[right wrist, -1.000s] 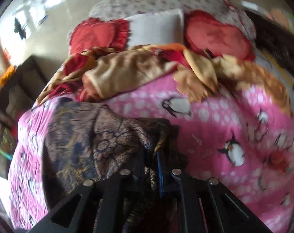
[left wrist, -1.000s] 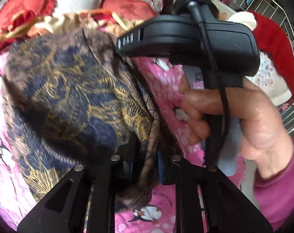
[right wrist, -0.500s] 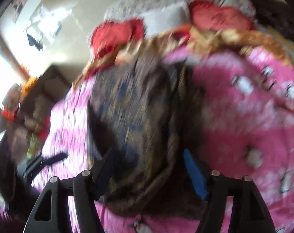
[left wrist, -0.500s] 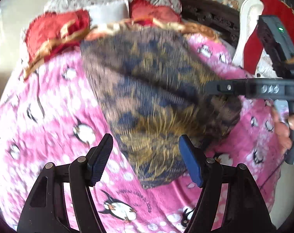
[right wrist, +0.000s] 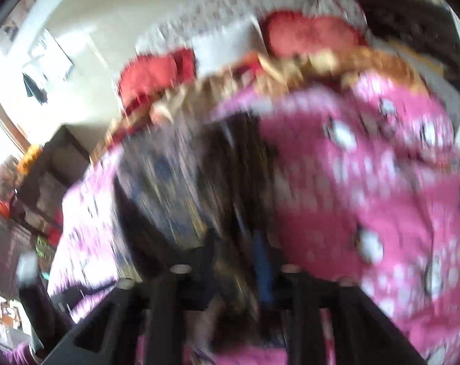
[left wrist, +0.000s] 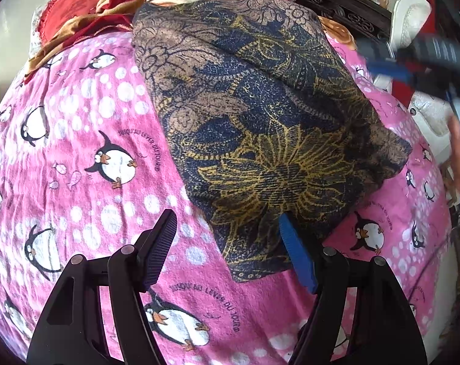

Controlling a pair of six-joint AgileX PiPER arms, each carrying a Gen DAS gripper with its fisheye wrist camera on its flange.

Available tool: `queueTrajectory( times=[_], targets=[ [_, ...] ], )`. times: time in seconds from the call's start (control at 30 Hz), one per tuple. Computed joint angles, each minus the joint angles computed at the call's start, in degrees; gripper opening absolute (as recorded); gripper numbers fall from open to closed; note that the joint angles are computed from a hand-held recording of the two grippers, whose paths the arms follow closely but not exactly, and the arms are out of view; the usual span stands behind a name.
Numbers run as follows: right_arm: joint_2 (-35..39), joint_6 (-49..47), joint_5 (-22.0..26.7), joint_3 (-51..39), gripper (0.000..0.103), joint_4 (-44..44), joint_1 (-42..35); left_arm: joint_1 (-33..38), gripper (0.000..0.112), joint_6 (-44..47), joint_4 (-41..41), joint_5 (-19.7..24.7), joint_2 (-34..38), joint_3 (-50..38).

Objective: Fold small clothes

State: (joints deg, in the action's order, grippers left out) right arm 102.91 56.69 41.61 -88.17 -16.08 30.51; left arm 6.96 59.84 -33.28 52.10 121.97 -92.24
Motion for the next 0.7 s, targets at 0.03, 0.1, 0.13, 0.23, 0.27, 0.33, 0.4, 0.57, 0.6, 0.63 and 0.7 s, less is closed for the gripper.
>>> queueTrajectory(
  times=[0.03,0.1,0.13,0.23,0.27,0.33,0.4,0.57,0.6,0.63,0.7],
  targets=[
    [1.89,0.8,0.41,-3.2,0.052,-1.72,-0.4,-0.11,0.071,-0.4,0.04,0.29,0.4,-0.43],
    [5.65,-1.88,0.54,-8.54,0.052,-0.61,-2.14,-0.63,0.071,-1.26,0.15,0.22,0.18,-0.05],
    [8.87,-4.65,1.47,-12.98,0.052,1.6,-3.31,-0.63,0.071,-1.49,0.0,0.46,0.45,-0.35],
    [18.38,-13.68,8.89,-27.45,0.029,9.77,-6.3,-0.55,0.071,-1.62,-0.16,0.96,0.36,-0.27],
    [20.09,-15.29,10.07,-29.92,0.018,11.52,-7.09,-0.95,0.071,-1.91,-0.14,0.91,0.51,-0.42],
    [19.83,-15.51,9.78,-29.89,0.012,10.37,-7.31,-1.29,0.071,-1.84,-0.36,1.02,1.04,-0.8],
    [20.95,-15.11,13.16,-32.68,0.011,5.38,-6.45,-1.36,0.071,-1.68,-0.85,1.12,1.4,-0.83],
    [20.49,-11.79,10.32,-27.94,0.011,2.09,-6.85,-1.6,0.071,-2.4,0.18,1.14,1.64,-1.44],
    [18.83,-11.07,9.13,-25.92,0.012,3.32,-7.2,-1.78,0.071,-2.52,0.54,1.01,1.58,-1.47],
    [17.58,-10.99,8.32,-24.46,0.014,4.68,-7.41,-1.68,0.071,-2.38,0.66,0.99,1.5,-1.49],
    [14.57,-11.25,8.63,-21.99,0.02,7.1,-6.88,-1.79,0.071,-2.42,0.34,0.65,1.38,-1.14]
  ],
)
